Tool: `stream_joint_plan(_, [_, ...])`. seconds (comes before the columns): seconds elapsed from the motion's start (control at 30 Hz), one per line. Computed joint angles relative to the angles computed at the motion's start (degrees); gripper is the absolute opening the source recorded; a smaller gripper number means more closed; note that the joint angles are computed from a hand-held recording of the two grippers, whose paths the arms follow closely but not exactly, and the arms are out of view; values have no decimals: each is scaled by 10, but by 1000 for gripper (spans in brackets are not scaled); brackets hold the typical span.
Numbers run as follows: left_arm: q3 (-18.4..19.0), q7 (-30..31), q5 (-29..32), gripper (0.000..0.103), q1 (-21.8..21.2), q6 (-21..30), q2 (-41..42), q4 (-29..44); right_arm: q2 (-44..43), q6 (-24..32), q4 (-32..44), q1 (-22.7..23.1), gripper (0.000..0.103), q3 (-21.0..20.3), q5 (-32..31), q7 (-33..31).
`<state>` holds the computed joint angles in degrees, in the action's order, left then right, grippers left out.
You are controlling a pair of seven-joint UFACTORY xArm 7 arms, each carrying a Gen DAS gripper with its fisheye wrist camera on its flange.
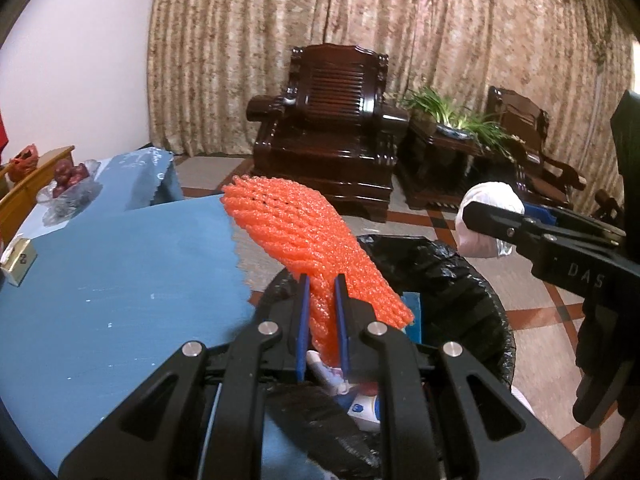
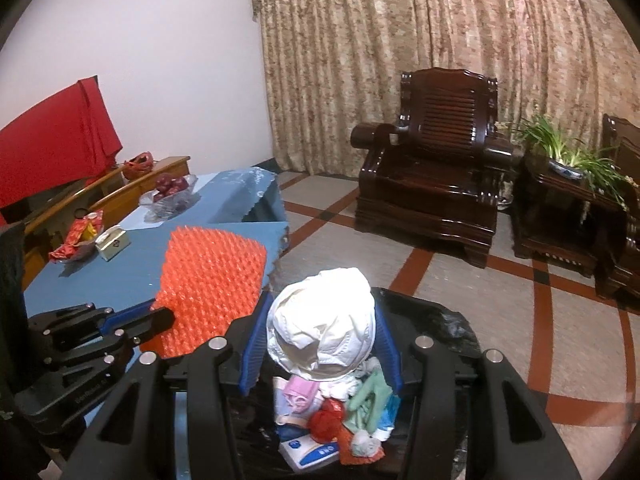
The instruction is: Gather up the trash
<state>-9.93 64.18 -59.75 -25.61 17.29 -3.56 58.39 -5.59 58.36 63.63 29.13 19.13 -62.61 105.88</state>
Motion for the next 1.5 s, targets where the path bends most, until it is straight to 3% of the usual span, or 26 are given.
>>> stream_joint_plan(0.37, [-29,-15,28,12,0,5,60,33,-24,-31,-55,-27,50,-7,21,9])
stream_joint_plan(0.47, [-35,-14,33,22,11,22,77,50,-27,-41,-67,-34,54,-9,27,9])
stream_joint_plan(0.57, [-42,-21,36,42,20,26,87,56,-28,-33,-71,-38,68,-7,33,8])
stream_joint_plan(0.67, [-43,-25,37,51,29,23,86,53,-33,-26,-74,-39,79,-3,37,12])
stream_joint_plan(0.73, [-44,-28,37,62,32,16,82,48,-34,-18,-73,-39,93,1,37,14])
stream_joint_plan(0.8, [-42,-32,37,78,35,5,72,39,-37,-16,-72,-37,97,4,36,17])
stream_joint_plan(0.9, [-35,-26,21,90,38,-13,49,19,-41,-19,-67,-35,97,7,41,19])
stream_joint_plan(1.03, [-18,-60,51,93,36,-15,22,2,-45,-24,-57,-34,97,15,39,29])
stream_joint_plan(1.5, [50,-123,98,95,9,-24,-90,-73,-4,47,24,23,97,34,34,7])
